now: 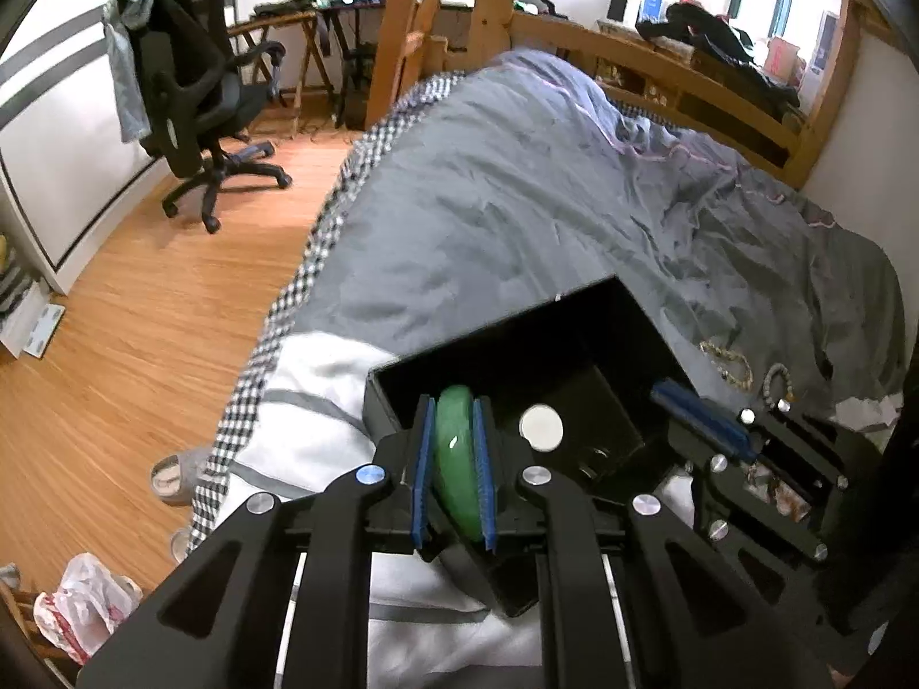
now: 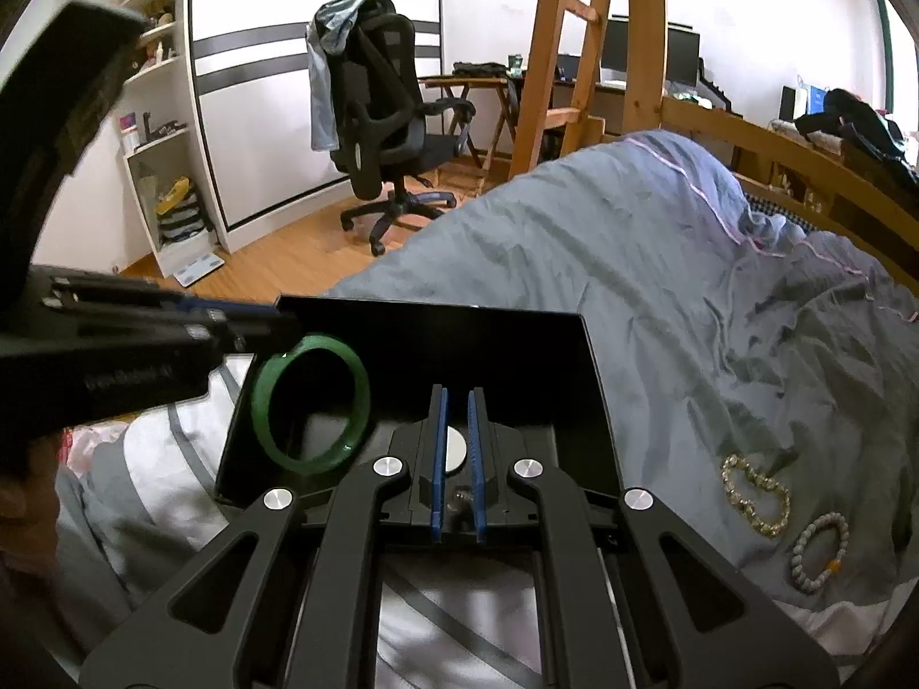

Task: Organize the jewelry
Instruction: 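Lift the green bangle with the left gripper and drop it into the black box, then grasp the dark wooden bead bracelet with the left gripper while the right grasps the pink crystal bracelet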

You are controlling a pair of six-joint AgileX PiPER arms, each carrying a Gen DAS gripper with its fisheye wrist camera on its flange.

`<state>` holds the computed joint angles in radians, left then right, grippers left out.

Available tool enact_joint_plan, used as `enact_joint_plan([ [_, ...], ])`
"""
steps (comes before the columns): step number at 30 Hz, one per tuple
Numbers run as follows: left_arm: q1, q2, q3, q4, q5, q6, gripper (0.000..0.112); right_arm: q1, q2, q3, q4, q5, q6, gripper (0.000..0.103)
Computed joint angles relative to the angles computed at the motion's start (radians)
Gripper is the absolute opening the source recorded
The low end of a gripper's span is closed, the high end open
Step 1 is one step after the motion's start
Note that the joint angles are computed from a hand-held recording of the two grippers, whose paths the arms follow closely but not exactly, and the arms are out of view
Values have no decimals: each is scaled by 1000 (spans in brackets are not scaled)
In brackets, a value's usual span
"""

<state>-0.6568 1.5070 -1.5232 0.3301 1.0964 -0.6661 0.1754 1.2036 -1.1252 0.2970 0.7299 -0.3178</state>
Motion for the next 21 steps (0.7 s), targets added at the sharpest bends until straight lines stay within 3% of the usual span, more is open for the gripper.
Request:
enact_joint_plan([
  [1,2,-4,0,0,-4,-6,18,0,2,-2,-1,9,2,21],
  [3,5,-11,8,3,-15,-25,41,-1,-6,5,-7,4,9,80],
  [5,-7,-16,10,31,-17,-47,52,-21,-51,45,39,-42,-20,92],
  [7,-23,-22,14,54,-30,-64,66,-25,-77,47,13,-47,5,94],
  [9,-54,-25,16,113,-35,-114,96,-39,-82,34,5,-29,14,98],
  [18,-183,6,-14,277,-27,-164,96,-281,-159,-14,152,126,-150,99],
  [21,-245,52,-59,336,12,-186,96,-401,-197,-25,212,204,-251,99],
])
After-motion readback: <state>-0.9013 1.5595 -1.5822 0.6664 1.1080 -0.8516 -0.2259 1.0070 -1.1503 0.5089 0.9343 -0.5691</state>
